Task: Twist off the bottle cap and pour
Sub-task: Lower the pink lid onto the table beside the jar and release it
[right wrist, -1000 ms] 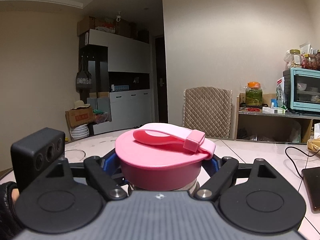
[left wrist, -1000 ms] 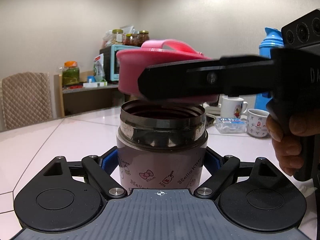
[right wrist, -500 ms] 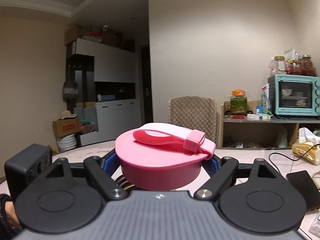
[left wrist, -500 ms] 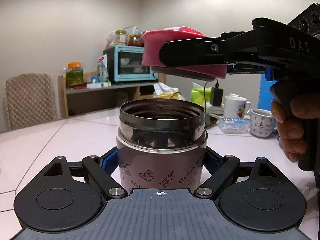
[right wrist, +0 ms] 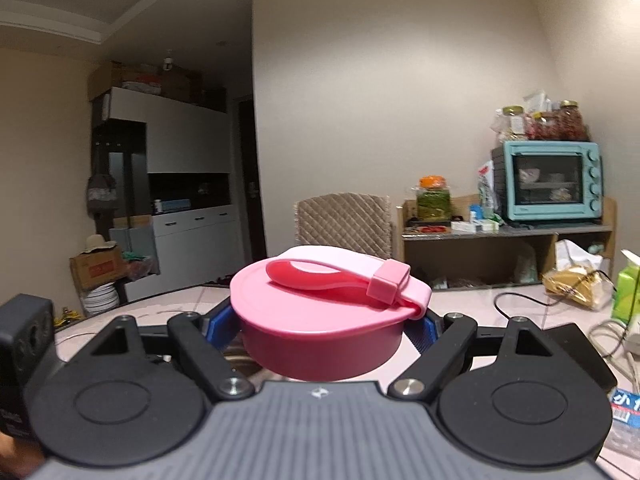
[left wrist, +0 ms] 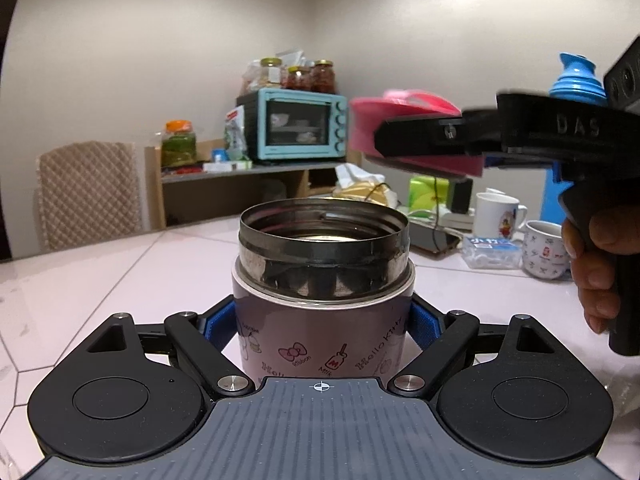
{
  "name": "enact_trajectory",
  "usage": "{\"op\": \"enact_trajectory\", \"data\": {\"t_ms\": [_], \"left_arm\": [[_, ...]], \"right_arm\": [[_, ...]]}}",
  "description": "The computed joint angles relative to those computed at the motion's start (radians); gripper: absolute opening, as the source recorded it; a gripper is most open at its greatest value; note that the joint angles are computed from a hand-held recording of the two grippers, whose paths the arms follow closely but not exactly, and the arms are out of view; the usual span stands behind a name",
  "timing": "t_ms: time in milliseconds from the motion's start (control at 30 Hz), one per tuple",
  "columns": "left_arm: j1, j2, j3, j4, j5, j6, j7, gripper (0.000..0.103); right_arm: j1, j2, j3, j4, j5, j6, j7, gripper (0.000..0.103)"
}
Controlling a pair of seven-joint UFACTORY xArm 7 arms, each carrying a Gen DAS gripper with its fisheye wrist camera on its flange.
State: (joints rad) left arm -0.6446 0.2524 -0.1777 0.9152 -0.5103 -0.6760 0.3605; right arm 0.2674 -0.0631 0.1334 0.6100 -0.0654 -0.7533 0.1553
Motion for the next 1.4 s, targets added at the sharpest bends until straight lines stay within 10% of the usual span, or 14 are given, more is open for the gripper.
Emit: {"op": "enact_trajectory", "data": {"t_ms": [600, 1400], "left_arm": [[-0.088, 0.013, -0.02, 0.065, -0.409, -0.083, 0.262, 0.089], [-0.102, 0.067, -0.05, 0.128, -0.499, -0.145, 0.307, 0.09]], "right_arm": [[0.043, 0.043, 0.034, -0.023, 0.269, 0.073, -0.149, 0.085], [0.124, 0.057, 0.078, 0.039, 0.664, 0.256, -0.504, 0.085]]}}
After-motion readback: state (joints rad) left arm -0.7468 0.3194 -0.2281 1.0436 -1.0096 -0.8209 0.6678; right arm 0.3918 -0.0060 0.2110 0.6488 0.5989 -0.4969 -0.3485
